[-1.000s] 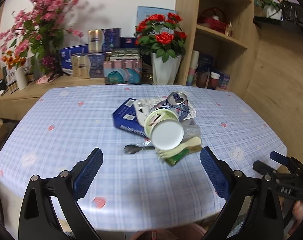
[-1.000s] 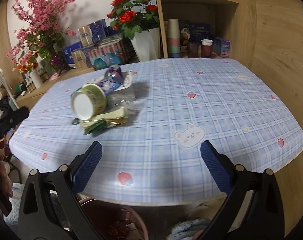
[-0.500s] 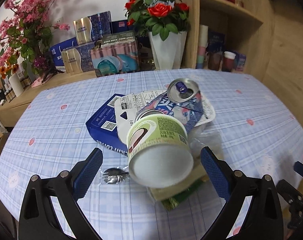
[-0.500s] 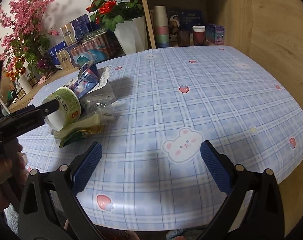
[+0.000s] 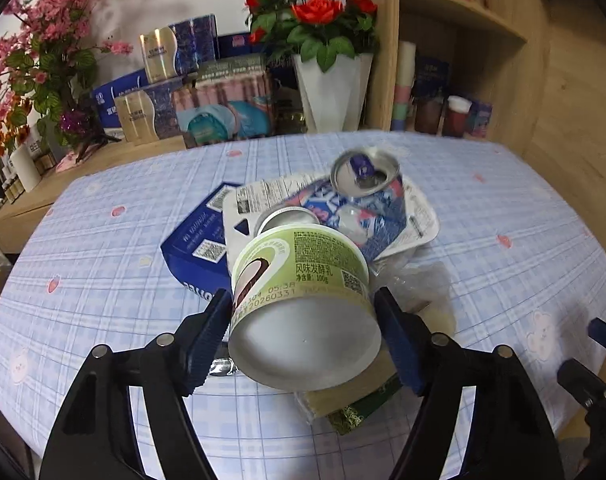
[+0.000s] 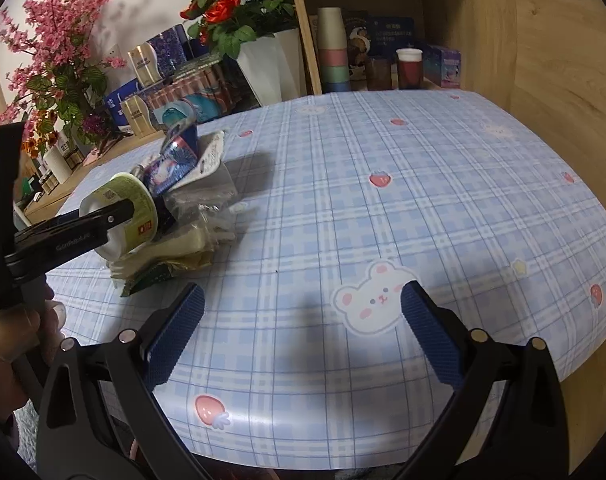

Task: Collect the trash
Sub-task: 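Close the left tool around the green-and-white cup, then grasp the crushed blue-and-white can with the right tool while the left tool lifts the cup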

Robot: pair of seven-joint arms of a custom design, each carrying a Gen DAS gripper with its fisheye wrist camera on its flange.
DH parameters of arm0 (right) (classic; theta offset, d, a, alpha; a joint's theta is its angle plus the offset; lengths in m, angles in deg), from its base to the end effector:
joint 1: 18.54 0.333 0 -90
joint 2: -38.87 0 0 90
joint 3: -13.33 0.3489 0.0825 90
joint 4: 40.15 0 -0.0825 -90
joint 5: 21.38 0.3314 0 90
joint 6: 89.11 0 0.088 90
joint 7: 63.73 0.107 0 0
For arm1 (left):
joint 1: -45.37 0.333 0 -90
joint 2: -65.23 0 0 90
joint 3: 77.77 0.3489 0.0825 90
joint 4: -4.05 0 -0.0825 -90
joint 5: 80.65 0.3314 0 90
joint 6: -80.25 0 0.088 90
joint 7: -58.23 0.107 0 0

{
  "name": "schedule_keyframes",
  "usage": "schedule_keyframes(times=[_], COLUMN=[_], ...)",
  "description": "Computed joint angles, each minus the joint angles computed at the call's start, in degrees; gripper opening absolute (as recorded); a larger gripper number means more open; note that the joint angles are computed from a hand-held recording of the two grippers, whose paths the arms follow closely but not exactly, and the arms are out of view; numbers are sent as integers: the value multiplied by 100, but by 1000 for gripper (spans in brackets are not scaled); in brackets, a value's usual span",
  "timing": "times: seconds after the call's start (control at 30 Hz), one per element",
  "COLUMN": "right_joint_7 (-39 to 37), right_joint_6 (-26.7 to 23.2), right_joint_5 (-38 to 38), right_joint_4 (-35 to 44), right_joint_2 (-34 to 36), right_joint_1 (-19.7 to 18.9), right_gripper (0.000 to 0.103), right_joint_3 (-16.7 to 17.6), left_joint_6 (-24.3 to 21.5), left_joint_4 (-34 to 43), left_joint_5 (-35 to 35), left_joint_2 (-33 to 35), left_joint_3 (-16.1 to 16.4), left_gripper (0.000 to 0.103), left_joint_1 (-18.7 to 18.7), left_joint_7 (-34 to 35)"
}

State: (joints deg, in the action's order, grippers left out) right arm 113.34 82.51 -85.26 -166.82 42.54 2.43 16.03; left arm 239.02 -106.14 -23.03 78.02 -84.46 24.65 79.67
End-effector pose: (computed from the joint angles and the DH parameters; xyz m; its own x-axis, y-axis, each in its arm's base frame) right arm 0.4520 0.2677 0.4716 0.0326 -0.9782 -0.2051 -0.7091 0.1220 -0.6945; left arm 0.5216 -0.3051 0.4934 -0.0986 -0.9947 -0.0281 -0.6717 0.0874 -0.7357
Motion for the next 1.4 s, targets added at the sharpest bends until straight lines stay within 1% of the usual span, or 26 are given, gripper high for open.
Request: schedule_keyframes(times=[0.17,0.23,0.37,0.4,0.43,0.5,0.53,0.57,0.63,0.67,0.7,0.77,0.83,0.87,0.93,0.97,1.0,1.1,1.17,1.27,1.33,1.4], right_joint_7=[-362,-608,-965,-1062,-1312,-2180,-2463,-2977,-3913,-4458,-4870,-5256,-5565,-5680,-5876,-5999,-6058,-6090,-6191,-6269,-6221,-6134], right_joint_6=[45,100,106,188,302,360,358,329,146,63,-40,-337,-668,-819,-1131,-1261,-1337,-1588,-1712,-1688,-1613,-1283], right_joint_5=[14,102,-87,-81,87,666,852,1175,1862,2313,2674,3048,3314,3414,3684,3896,4015,4102,4216,4353,4392,4363], right_joint_4=[238,379,1042,1215,1384,1876,2022,2276,2699,2941,3183,3617,4119,4319,4693,4845,4933,5179,5267,5190,5036,4658], right_joint_2=[74,149,478,592,720,1086,1195,1390,1723,1941,2143,2433,2746,2861,3094,3211,3271,3396,3441,3366,3249,3020], right_joint_1=[18,35,197,225,223,156,148,57,-164,-365,-515,-502,-390,-317,-213,-225,-186,125,260,445,612,794], right_gripper=[97,97,97,97,96,95,91,88,85,82,81,81,79,74,68,66,65,65,61,54,54,54], right_joint_3=[9,1,-122,-166,-175,-47,-9,149,546,876,1139,1278,1295,1265,1234,1293,1266,916,774,535,304,41], left_joint_6=[459,610,780,792,794,782,787,794,806,831,871,919,966,987,1053,1091,1129,1233,1297,1405,1479,1551], left_joint_4=[-349,-521,-809,-862,-922,-1020,-1085,-1131,-1245,-1326,-1398,-1575,-1741,-1795,-1921,-1981,-2031,-2174,-2260,-2356,-2413,-2451], left_joint_5=[98,316,456,446,422,465,489,502,537,534,515,550,549,544,530,504,476,451,421,404,367,309], left_joint_2=[-395,-615,-961,-1023,-1093,-1216,-1297,-1351,-1478,-1552,-1610,-1753,-1872,-1904,-1967,-1995,-2014,-2074,-2106,-2161,-2205,-2239], left_joint_3=[33,52,-38,-65,-80,-115,-114,-133,-166,-175,-189,-221,-256,-287,-326,-338,-355,-418,-458,-514,-554,-603], left_gripper=[71,71,71,71,71,71,71,71,71,71,71,71,71,71,71,71,71,71,71,71,71,71], left_joint_1=[184,272,595,680,773,946,1048,1137,1312,1400,1482,1655,1811,1878,2009,2065,2115,2257,2326,2430,2487,2541], left_joint_7=[-301,-572,-818,-835,-837,-915,-973,-1013,-1092,-1104,-1086,-1126,-1132,-1141,-1177,-1168,-1160,-1212,-1224,-1256,-1253,-1234])
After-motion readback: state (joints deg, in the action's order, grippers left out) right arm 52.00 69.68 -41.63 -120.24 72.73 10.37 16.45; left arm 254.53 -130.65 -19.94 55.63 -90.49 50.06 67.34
